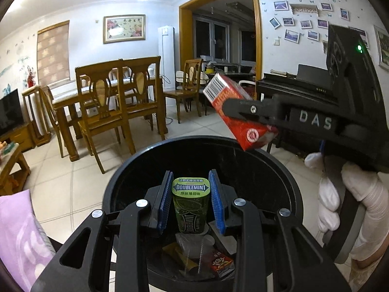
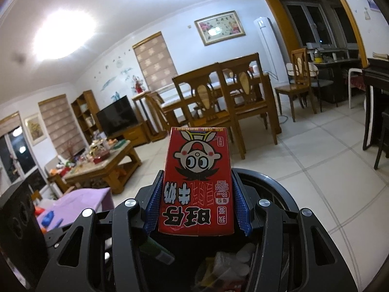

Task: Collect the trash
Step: 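Lower the gum pack and red box into the bin opening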

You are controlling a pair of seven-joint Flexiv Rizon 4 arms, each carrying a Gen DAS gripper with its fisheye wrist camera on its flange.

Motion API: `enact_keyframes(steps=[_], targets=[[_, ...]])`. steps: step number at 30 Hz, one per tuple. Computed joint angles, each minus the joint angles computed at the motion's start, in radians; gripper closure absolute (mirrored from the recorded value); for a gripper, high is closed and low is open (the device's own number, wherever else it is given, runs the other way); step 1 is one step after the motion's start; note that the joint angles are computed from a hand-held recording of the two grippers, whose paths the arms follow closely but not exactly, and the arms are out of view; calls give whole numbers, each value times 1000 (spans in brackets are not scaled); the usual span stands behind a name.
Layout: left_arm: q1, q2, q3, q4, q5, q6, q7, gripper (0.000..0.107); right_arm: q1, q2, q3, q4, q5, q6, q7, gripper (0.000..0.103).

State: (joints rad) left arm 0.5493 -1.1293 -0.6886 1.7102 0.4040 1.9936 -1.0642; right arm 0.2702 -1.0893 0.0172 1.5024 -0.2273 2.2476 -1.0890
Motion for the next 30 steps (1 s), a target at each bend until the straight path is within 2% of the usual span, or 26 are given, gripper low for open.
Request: enact_keyframes(steps=[5,6,10,22,30], targets=[[17,-1,-18,14,16,-1,20,77,19,-16,-19,-23,29,-5,-1,51],[19,-2,-22,16,23,5,24,77,52,6,-26,2,75,-6,-22,51],[33,-11,-43,22,36,5,24,77,84,2,-47,-11,120,-24,-46,51],[23,-8,-39,18,26,-3,19,77,111,-21,-47,-48,142,-75,-62,51],[30,-12,-60,17,2,-34,49,77,112,-41,-49,-80,136,-98,-56,51]])
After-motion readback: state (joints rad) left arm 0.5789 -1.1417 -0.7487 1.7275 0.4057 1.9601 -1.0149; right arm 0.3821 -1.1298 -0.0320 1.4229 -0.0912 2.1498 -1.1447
